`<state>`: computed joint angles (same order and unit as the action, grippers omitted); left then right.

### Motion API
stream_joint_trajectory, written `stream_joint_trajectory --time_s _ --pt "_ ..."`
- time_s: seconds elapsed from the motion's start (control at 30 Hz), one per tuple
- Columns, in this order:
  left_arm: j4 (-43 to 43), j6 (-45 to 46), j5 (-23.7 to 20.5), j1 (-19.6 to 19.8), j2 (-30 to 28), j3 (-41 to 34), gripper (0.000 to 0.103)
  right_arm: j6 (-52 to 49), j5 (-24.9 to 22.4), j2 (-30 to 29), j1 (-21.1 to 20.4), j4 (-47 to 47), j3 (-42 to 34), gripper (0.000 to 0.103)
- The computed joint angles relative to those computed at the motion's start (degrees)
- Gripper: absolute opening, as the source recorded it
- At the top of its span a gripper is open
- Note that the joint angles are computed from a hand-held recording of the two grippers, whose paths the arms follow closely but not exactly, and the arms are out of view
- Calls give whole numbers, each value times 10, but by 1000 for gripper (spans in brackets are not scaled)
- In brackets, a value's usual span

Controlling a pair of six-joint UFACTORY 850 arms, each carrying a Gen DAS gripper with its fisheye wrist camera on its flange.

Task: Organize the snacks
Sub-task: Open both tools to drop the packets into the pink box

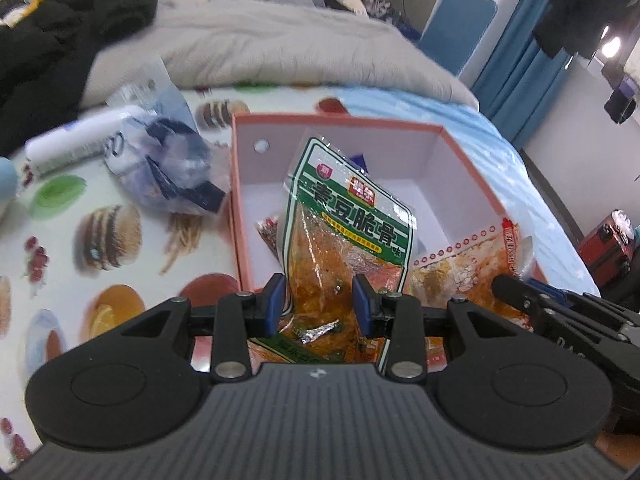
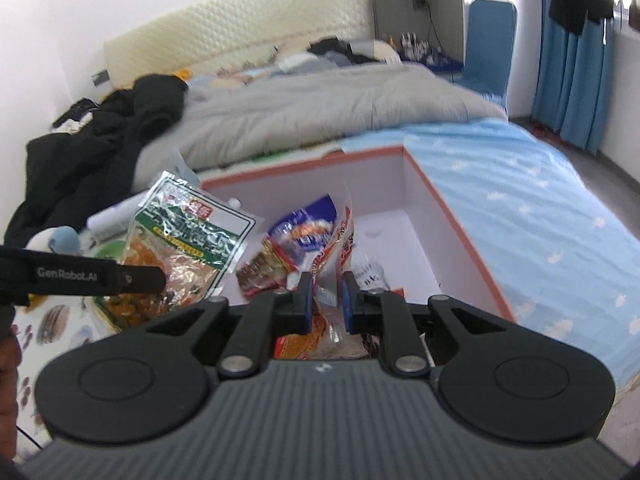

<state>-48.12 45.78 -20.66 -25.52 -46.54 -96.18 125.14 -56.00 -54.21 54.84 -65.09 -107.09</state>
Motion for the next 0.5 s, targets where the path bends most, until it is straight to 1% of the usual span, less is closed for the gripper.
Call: stream_joint_trajectory --time_s 0.07,0.2,0.37,0.43,0.47,0.5 --pt "25 -32 -18 -1 -25 -29 41 -12 8 -9 -8 13 -6 18" --pt "50 -65 -37 -3 -58 -67 41 -15 31 -12 -23 30 1 18" --pt "59 -74 -50 -3 -71 -82 42 -4 49 -11 -33 49 12 21" --pt "53 -62 -48 -3 -66 -77 46 -6 47 -12 -34 56 12 22" --pt "41 -46 -44 -3 -62 -72 47 -6 45 -11 -34 58 13 24" --pt "35 -39 -36 -4 -56 -66 52 -5 39 -11 -33 60 13 28"
